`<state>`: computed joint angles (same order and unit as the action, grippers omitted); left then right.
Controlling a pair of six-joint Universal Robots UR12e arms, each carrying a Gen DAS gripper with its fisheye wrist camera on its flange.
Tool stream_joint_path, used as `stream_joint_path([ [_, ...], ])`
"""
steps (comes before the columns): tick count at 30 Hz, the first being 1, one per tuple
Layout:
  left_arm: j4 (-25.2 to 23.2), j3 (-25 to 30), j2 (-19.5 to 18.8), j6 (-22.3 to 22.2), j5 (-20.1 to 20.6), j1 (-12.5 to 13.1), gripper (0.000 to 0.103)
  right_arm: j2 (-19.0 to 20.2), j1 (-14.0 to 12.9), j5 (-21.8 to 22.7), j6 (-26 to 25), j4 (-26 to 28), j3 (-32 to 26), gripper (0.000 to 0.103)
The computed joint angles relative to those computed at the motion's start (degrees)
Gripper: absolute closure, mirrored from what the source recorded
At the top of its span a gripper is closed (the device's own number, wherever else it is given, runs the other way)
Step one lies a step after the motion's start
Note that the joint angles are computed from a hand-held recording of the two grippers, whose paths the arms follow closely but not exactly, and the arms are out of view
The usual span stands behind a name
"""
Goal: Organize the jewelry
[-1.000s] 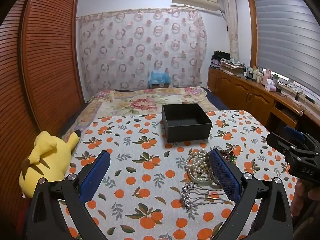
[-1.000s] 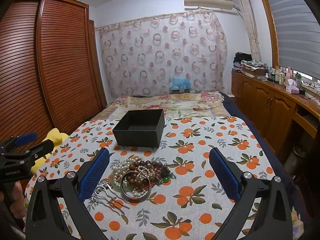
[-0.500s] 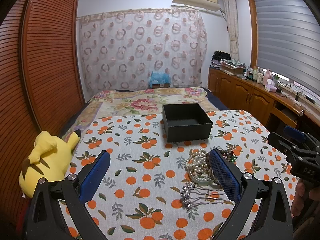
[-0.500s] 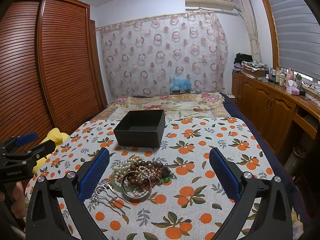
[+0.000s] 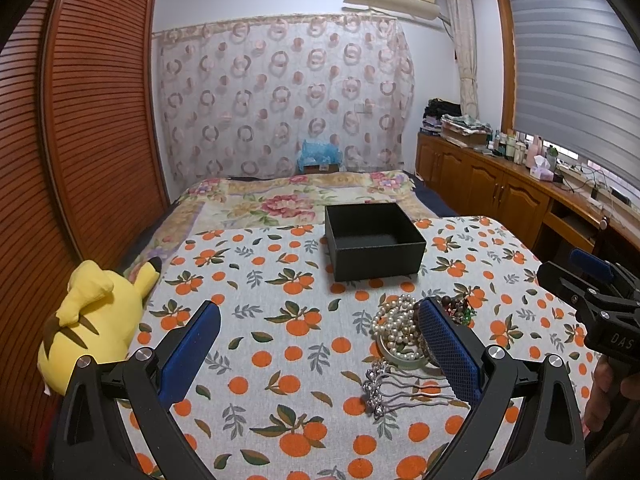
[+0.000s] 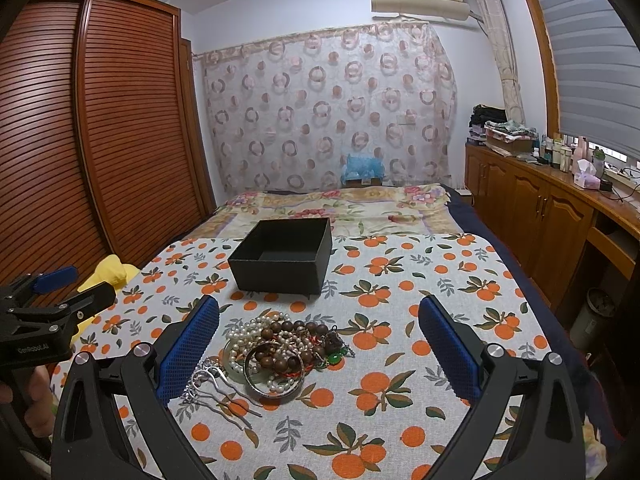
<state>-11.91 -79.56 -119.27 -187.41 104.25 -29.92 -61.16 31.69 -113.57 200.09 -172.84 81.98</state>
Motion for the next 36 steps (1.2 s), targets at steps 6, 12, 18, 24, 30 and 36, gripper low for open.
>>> stream_joint_path([
  [6,-0.41,-0.06,0.48,-0.03,-0.01,-0.02,0.007,0.05,-0.02,-0.01,0.00,0.03,-0.05,0.003],
  [12,-0.61,-0.02,0.39,-0.13,0.01,-0.12,0.007,0.07,-0.04,0.03,0.01,0.05,-0.06,0.003],
  [18,-0.77,0.07,0.37,-0.16,-0.01,-0.12,0.007,0.09,-0.04,0.04,-0.01,0.06,-0.11,0.003],
  [24,-0.89,0.15,0.35,-0.16,0.00,-0.12,0.007,0.09,-0.03,0.03,0.00,0.14,-0.16,0.003],
  [30,-1.00,0.21,0.34,-0.13,0.00,-0.11,0.007,0.09,0.00,0.01,0.01,0.14,-0.16,0.003],
  [36,-0.62,-0.44,0.11,-0.37,0.06,-0.12,0.007,-0.05,-0.04,0.07,0.26,0.38,-0.03,0.003],
])
